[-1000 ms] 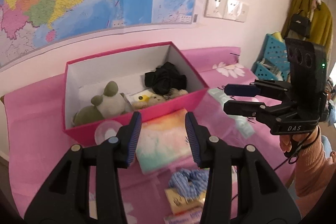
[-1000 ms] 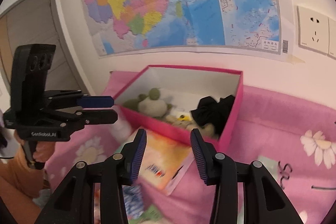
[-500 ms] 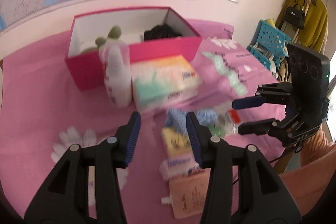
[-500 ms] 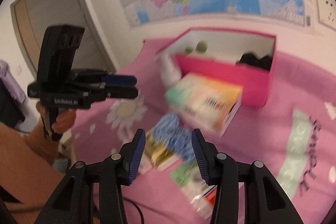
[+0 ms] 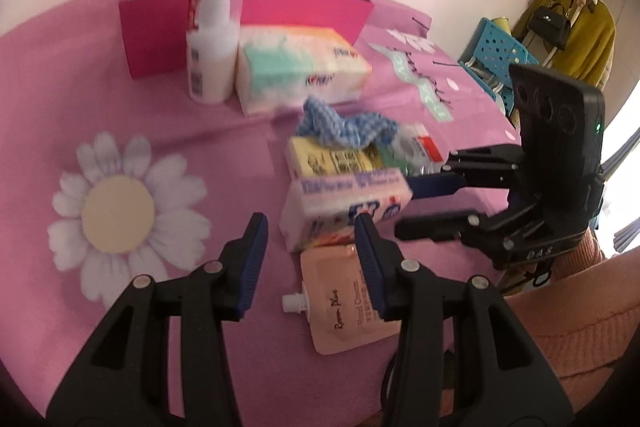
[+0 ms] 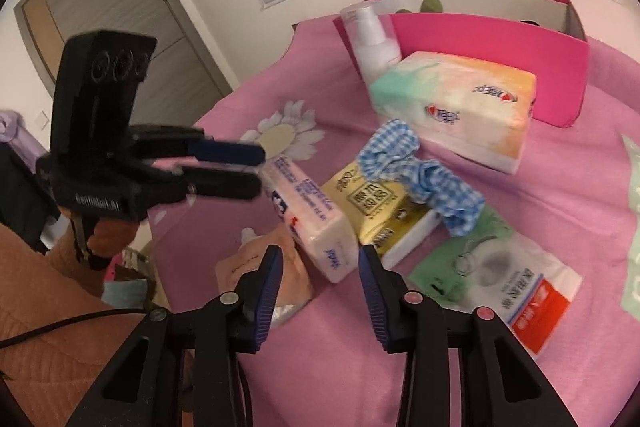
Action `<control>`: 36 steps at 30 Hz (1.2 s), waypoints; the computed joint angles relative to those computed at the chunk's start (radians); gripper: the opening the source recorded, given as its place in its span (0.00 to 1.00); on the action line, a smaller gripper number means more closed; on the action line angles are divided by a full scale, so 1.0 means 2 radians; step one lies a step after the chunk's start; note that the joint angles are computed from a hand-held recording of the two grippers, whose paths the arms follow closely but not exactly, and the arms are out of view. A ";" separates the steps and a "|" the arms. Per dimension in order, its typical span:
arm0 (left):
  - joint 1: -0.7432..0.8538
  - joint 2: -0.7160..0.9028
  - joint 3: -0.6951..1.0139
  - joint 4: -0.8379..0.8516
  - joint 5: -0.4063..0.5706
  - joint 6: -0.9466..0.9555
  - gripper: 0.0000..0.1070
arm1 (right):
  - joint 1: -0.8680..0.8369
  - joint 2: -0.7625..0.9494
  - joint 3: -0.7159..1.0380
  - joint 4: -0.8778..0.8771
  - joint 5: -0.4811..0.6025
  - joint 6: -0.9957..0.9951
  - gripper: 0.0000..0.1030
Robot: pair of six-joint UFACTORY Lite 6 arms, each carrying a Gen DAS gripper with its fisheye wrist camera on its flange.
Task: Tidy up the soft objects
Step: 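Move the right gripper to the pink floral tissue pack and grasp it, then carry the tissue pack with the right gripper over the pink box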
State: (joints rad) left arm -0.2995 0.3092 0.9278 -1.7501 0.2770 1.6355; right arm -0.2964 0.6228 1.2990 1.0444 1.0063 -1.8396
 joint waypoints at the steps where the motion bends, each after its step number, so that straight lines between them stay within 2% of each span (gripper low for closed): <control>1: 0.000 0.008 0.003 -0.004 0.004 0.004 0.44 | 0.000 0.000 0.000 0.000 0.000 0.000 0.30; 3: -0.001 0.025 0.013 -0.006 0.010 0.007 0.44 | 0.004 0.000 -0.004 0.008 -0.006 0.000 0.27; 6: -0.010 0.043 0.027 -0.013 0.007 0.005 0.37 | 0.004 0.002 -0.006 0.015 -0.007 0.004 0.21; 9: -0.018 0.040 0.028 -0.023 0.001 0.011 0.34 | 0.007 -0.003 -0.013 0.024 -0.015 0.003 0.19; 14: -0.011 0.034 0.039 0.037 0.016 -0.053 0.34 | -0.010 0.000 0.008 0.014 0.017 0.024 0.19; 22: -0.011 0.077 0.123 0.182 0.015 -0.206 0.34 | -0.026 0.039 0.075 -0.004 0.047 0.090 0.19; 28: -0.001 0.098 0.148 0.193 0.030 -0.230 0.34 | -0.031 0.070 0.119 -0.004 0.056 0.125 0.19; 36: -0.010 0.069 0.130 0.194 0.015 -0.231 0.33 | -0.027 0.069 0.121 -0.001 0.060 0.133 0.19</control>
State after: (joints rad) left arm -0.3192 0.4478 1.1882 -1.3619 0.3077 1.1739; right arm -0.3510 0.7604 1.5409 1.0428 1.1260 -1.5740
